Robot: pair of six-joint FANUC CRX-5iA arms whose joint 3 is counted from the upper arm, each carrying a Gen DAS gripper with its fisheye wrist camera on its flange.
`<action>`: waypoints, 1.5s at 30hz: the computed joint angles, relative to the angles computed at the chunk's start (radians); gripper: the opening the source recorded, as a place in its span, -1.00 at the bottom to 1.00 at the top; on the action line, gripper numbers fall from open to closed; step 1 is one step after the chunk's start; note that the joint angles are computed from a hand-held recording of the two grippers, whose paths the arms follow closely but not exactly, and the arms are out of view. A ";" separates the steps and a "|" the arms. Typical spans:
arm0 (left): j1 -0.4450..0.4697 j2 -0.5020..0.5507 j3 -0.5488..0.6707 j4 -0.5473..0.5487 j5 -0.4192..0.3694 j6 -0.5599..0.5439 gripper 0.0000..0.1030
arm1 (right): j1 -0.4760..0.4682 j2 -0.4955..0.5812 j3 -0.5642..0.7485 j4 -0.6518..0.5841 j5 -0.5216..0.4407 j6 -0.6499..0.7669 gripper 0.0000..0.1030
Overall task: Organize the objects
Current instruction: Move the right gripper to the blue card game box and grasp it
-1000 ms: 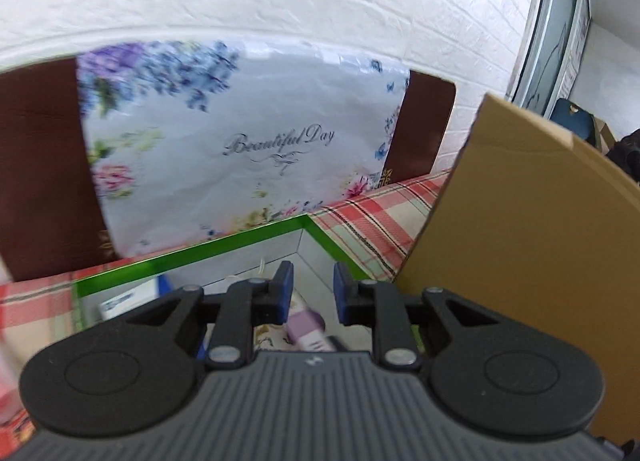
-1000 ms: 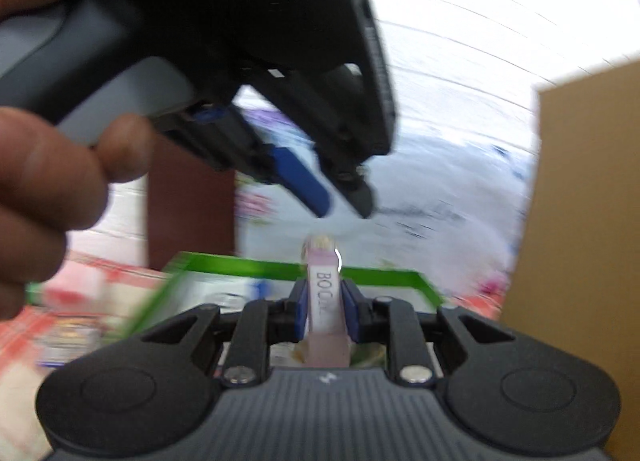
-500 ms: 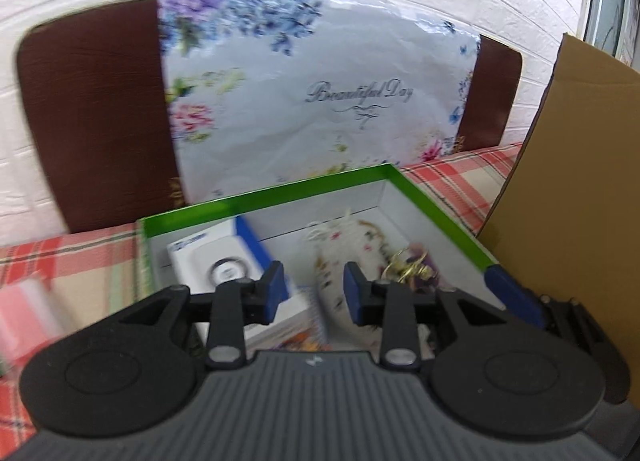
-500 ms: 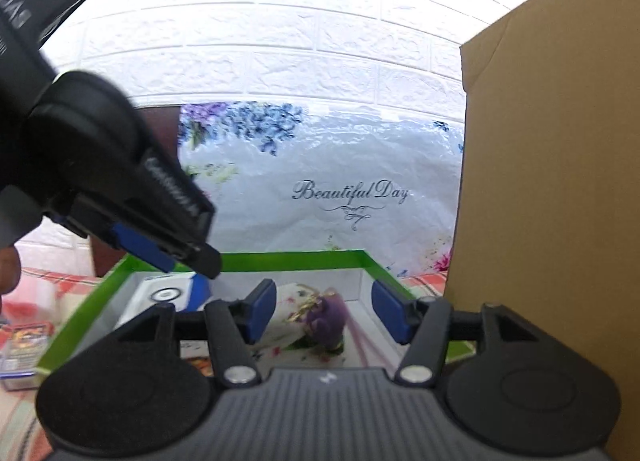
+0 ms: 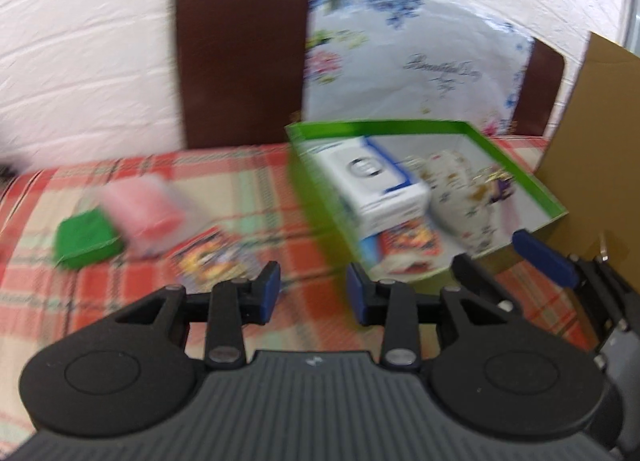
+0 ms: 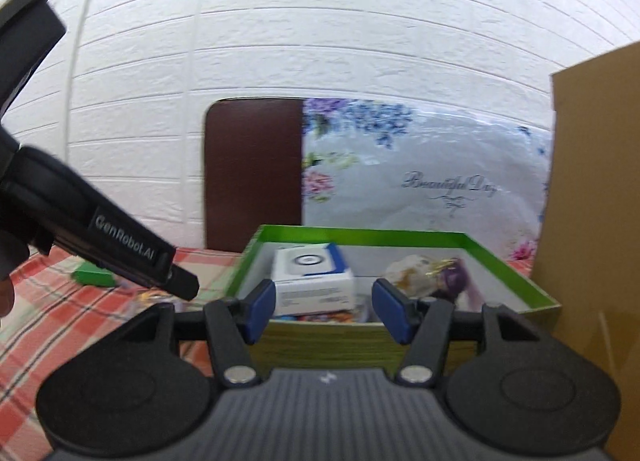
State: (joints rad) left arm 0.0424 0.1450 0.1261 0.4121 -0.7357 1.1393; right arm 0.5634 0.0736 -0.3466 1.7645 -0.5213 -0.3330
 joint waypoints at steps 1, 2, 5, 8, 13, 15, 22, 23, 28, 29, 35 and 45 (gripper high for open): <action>0.015 -0.009 -0.012 -0.008 -0.003 0.009 -0.24 | 0.006 0.003 0.004 0.002 0.010 0.003 0.08; 0.031 -0.016 -0.023 -0.015 -0.007 0.017 -0.24 | 0.012 0.009 0.012 0.005 0.020 0.010 0.08; 0.076 -0.033 -0.051 -0.041 -0.016 0.050 -0.24 | 0.031 0.023 0.031 0.017 0.051 0.040 0.08; 0.119 -0.040 -0.064 -0.083 -0.030 0.103 -0.24 | 0.054 0.046 0.056 -0.005 0.088 0.100 0.08; 0.176 -0.040 -0.076 -0.115 -0.052 0.169 -0.24 | 0.103 0.103 0.126 -0.182 0.170 0.324 0.08; 0.202 -0.040 -0.091 -0.082 -0.054 0.168 -0.24 | 0.132 0.148 0.187 -0.321 0.179 0.497 0.08; 0.249 -0.044 -0.127 0.035 -0.054 0.122 -0.23 | 0.204 0.372 0.556 -0.833 -0.032 0.998 0.12; 0.253 -0.044 -0.131 0.050 -0.057 0.117 -0.23 | 0.208 0.401 0.615 -0.902 -0.070 1.060 0.13; 0.262 -0.046 -0.142 0.076 -0.061 0.104 -0.20 | 0.206 0.473 0.761 -1.111 -0.184 1.218 0.27; 0.262 -0.045 -0.139 0.075 -0.065 0.105 -0.19 | 0.200 0.459 0.742 -1.133 -0.160 1.198 0.21; 0.260 -0.045 -0.137 0.110 -0.115 0.085 -0.18 | 0.205 0.365 0.620 -1.188 -0.103 1.193 0.20; 0.233 -0.076 -0.176 0.182 -0.237 0.039 -0.11 | 0.276 0.140 0.308 -1.126 0.012 1.123 0.22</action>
State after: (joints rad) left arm 0.2758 0.0690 -0.0500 0.5939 -0.9731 1.1778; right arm 0.8396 0.2139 -0.0386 0.6385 -0.5097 0.7900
